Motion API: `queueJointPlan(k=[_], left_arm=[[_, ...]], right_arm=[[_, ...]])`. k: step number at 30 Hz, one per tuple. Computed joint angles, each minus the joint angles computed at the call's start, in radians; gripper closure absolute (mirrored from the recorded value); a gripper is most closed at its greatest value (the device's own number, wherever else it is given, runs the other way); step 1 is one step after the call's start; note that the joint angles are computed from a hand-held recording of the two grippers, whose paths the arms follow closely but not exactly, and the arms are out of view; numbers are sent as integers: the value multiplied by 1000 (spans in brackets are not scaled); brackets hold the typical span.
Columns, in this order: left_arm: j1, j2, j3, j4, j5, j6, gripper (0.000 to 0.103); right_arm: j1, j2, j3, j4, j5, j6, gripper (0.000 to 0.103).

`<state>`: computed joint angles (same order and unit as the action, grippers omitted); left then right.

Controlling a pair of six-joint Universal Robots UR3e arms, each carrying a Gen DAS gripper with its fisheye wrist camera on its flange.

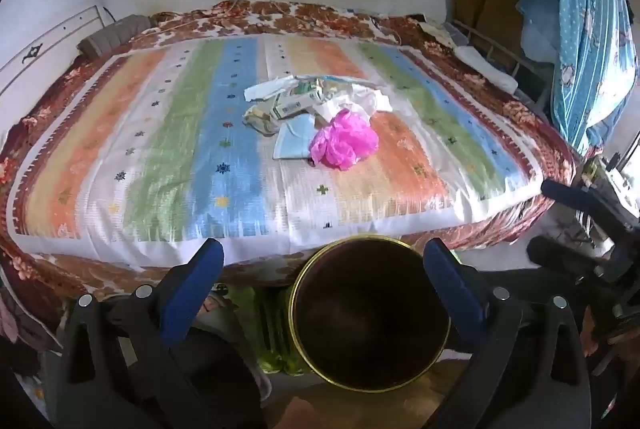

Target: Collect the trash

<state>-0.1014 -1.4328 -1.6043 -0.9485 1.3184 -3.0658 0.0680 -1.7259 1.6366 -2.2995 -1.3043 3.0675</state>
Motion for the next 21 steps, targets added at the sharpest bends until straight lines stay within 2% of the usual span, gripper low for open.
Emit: queueJointPlan(k=[3,6,9,17,21], left_arm=[[-11,-4,4,23,25,-19,6],[-17,-30,40,-11,13,-28,6],[9,-1,-5,17,-25,8,6],[31,2,10,-27,-46,5,6],[2,-14,31,-38,9,5,6]], right_arm=[[8,14,-15,18,6,-9,9],[-5,0,1,20,22,-15,9],[-15,-5,-2,31,30,-11,9],[-14,-1,-9,42,31,-2,9],[-18,-2,-9,45,35,-3,9]])
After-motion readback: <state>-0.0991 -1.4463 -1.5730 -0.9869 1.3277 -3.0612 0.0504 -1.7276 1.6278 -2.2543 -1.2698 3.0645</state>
